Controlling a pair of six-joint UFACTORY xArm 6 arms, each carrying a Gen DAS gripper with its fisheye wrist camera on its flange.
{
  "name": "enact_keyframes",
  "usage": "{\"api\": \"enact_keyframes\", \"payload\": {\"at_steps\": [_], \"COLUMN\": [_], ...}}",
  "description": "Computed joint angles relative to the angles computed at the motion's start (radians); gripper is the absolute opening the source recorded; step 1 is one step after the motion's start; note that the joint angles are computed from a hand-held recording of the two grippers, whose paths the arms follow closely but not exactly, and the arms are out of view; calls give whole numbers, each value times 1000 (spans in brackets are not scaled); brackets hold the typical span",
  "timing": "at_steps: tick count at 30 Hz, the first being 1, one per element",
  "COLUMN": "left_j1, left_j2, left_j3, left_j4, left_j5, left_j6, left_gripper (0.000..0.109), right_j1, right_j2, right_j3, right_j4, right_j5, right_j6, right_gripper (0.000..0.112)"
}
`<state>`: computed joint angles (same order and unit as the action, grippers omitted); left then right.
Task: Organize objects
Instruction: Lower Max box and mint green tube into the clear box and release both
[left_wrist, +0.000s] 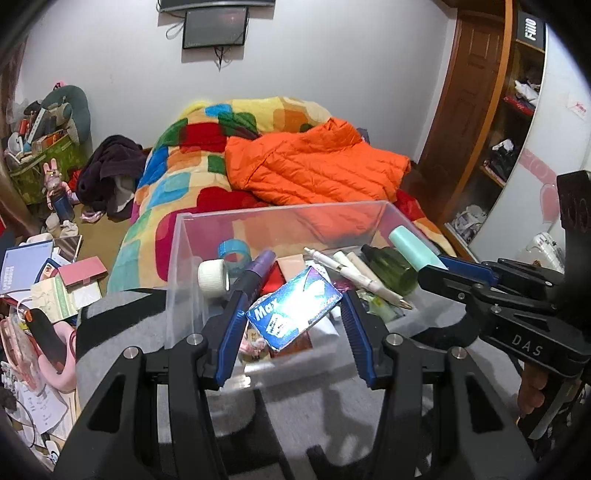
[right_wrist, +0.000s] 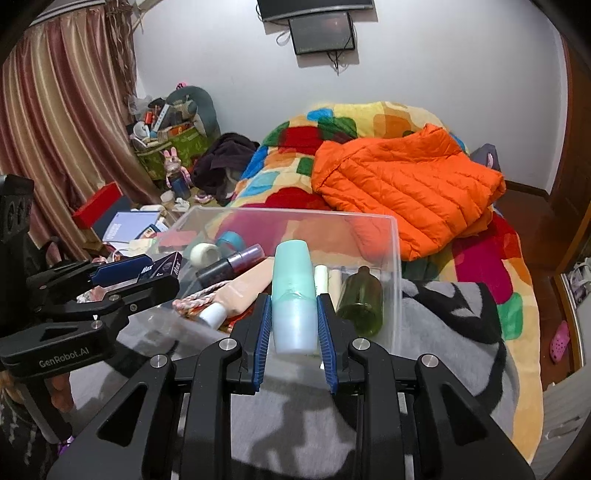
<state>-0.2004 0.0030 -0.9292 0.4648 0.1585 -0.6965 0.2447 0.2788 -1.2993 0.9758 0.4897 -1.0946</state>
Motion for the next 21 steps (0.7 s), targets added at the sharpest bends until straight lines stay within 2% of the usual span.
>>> {"api": "enact_keyframes", "payload": {"at_steps": [2,11,15,21], "left_j1": [-3,-6,-11,-14], "left_j2": [33,100,109,98], "left_j3": [-23,-78,-83,-68], "left_j4": [-73,-149,-178,-200], "left_j5": [8,30,36,28], "left_j6": [68,144,173,183], "left_gripper": [52,52,52,52], "right_j1": [3,14,21,17], "right_j2": [32,146,160,143], "right_j3": [-31,-145,-156,-146], "right_j4": [-36,-178,-224,-221], "right_j5": [7,37,47,60], "right_j6": [34,155,166,165], "right_gripper": [22,22,22,22]}}
